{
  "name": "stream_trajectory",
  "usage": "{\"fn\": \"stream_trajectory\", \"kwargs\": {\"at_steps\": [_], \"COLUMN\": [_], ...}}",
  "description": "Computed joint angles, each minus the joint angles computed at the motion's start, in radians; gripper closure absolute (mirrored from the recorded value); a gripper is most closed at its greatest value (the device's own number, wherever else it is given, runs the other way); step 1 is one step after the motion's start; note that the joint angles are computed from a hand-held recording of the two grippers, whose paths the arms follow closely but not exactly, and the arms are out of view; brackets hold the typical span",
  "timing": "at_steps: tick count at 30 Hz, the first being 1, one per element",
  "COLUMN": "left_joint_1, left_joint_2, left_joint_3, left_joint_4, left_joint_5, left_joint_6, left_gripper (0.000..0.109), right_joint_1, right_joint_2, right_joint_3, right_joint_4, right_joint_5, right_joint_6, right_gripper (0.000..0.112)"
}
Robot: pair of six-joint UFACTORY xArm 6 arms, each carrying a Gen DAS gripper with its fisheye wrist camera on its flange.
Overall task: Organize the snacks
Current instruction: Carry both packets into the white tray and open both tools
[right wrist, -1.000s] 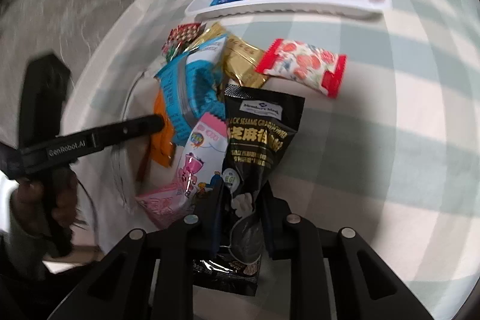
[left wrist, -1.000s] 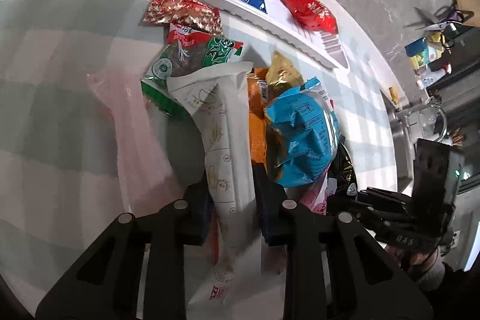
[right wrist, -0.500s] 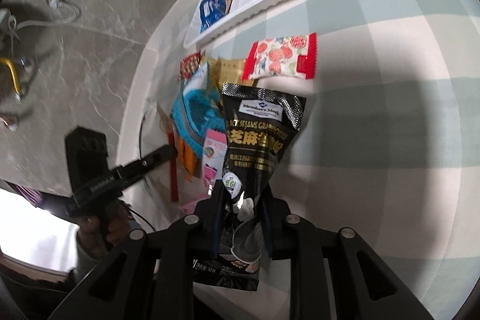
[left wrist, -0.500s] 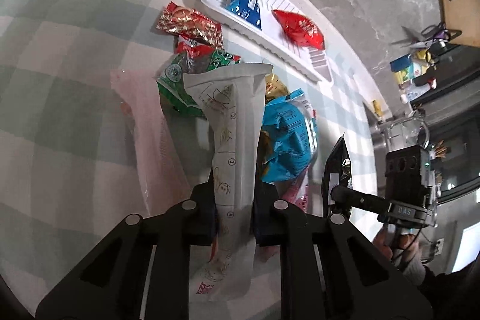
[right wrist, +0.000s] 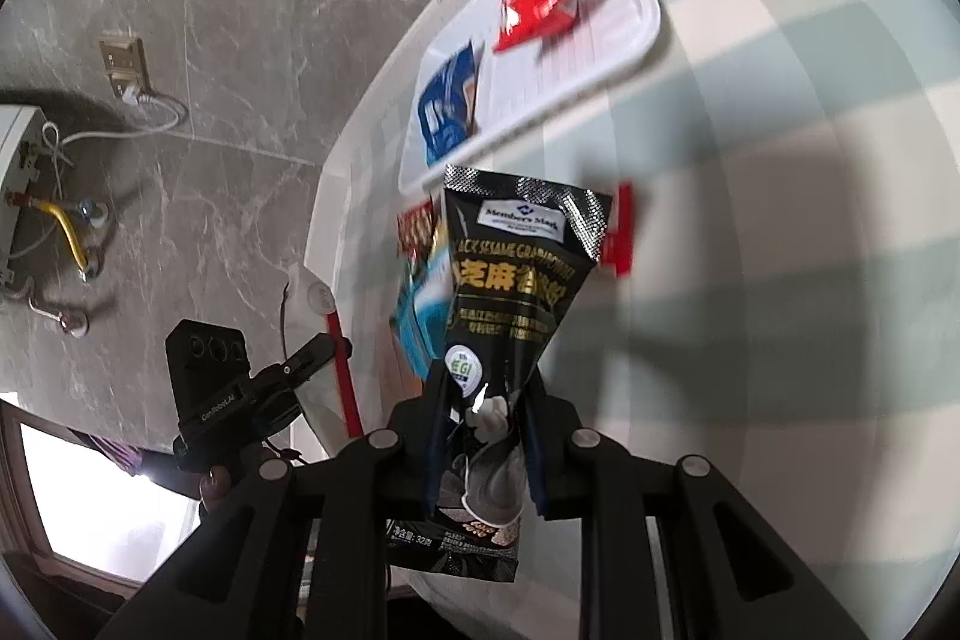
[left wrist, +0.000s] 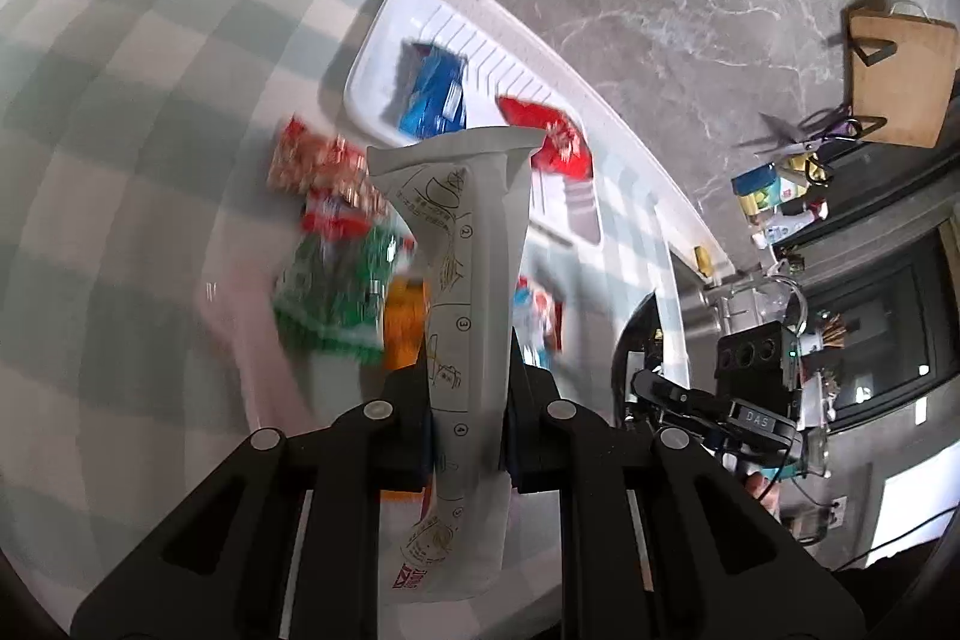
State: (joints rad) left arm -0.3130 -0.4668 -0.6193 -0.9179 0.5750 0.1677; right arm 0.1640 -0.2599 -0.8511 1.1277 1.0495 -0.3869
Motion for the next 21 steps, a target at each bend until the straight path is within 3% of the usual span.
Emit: {"fn": "stream_trajectory", "kwargs": {"at_steps": [11, 21], "left_joint_1": [0.085, 0.115], "left_joint_2": [0.307, 0.665], "left_joint_3": [-0.343, -0.741], "left_joint_4": [0.088, 0.246], "left_joint_5": [0.069, 0.154], "left_joint_6": [0.033, -0.024], "left_gripper": [0.094, 0.094], "right_joint_1": [0.008, 0.067], "right_joint_2": [0.188, 0.469], "right_joint_3": [-0.231, -0.582], "right_joint_4": [-0.022, -0.11], "right_joint_5": [-0.055, -0.062], "right_joint_6": [-0.022, 0.019], "right_gripper": [0.089, 0.089]}}
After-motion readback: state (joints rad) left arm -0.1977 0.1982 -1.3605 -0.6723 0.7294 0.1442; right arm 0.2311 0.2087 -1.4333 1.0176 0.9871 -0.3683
